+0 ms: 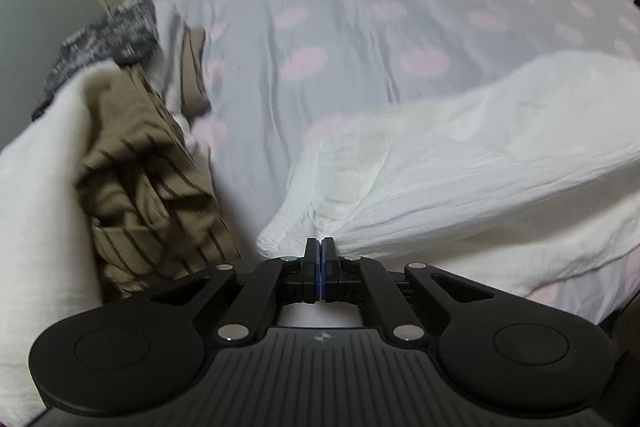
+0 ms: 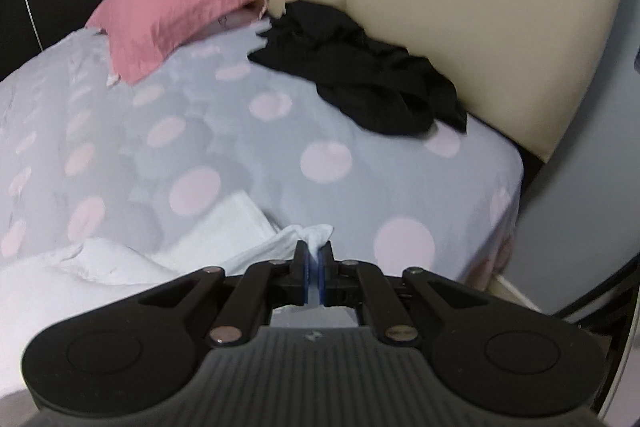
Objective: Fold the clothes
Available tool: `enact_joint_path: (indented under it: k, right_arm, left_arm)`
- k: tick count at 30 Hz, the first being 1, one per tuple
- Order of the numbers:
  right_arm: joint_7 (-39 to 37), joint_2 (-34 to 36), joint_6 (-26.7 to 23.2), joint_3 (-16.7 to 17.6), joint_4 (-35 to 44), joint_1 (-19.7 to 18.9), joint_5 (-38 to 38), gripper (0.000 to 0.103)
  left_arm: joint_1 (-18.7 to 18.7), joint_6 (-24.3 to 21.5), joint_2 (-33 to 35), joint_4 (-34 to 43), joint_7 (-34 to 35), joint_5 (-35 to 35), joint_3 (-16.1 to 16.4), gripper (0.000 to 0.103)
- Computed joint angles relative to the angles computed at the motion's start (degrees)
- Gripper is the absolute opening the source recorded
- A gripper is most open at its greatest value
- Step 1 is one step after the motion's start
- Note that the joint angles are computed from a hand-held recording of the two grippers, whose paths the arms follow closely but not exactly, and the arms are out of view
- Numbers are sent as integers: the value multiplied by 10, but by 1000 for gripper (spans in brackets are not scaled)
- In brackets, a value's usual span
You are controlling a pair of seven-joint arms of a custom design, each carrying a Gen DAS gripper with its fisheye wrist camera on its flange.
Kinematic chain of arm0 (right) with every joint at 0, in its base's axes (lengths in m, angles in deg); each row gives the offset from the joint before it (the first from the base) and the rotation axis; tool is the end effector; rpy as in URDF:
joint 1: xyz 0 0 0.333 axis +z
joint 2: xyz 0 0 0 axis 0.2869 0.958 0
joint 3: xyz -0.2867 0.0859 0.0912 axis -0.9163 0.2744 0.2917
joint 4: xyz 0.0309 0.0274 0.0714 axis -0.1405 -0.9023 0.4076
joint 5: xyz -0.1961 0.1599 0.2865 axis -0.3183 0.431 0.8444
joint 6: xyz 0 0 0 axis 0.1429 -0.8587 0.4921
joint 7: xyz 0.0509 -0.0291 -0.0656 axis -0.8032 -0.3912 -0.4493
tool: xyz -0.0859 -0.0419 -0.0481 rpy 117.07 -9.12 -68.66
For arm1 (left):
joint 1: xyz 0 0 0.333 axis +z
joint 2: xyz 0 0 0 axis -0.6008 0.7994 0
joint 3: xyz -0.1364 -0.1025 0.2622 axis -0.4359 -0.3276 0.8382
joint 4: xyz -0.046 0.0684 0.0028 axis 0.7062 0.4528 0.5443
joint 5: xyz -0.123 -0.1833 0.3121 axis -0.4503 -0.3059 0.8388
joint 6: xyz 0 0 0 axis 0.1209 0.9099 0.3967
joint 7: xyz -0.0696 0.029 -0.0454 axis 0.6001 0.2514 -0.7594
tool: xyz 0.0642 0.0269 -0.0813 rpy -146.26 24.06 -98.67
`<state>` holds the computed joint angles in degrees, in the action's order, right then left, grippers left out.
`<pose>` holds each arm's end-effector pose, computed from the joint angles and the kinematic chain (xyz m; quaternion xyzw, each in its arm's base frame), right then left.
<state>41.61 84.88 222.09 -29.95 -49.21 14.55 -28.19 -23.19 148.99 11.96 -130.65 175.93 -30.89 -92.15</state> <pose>0.6555 -0.0702 0.5443 -0.5565 0.7570 -0.2735 0.2060 0.4663 0.0622 0.5428 -0.6981 0.6663 -0.0739 0.2514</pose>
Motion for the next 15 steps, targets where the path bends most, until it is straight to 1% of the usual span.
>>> enact_joint_path:
  k: [2,5,7,11,13,14,15]
  right_arm:
    - [-23,-9,-10,4,-13,-8,21,5]
    - [-84,-27,-16,10,-30,-18,50,5]
    - [-131,-26,-40,13,-30,-23,71,5]
    - [-168,-6,-99,12,-17,-25,97,5]
    - [-183,5,-112,13,-14,-26,107,6]
    - [-191,9,-116,14,-13,-28,114,7]
    - [-194,13,-123,14,-10,-28,116,11]
  left_arm:
    - [1,-20,12,9,0,8,-4,0]
    - [-1,-40,21,19,-2,22,-6,0]
    - [-3,-49,22,23,-1,31,-6,0]
    - [-9,-94,48,52,7,36,-2,0]
    - [-12,-109,59,62,7,29,4,0]
    - [-14,-116,65,67,8,25,7,0]
    - [-17,-124,69,72,17,17,11,0]
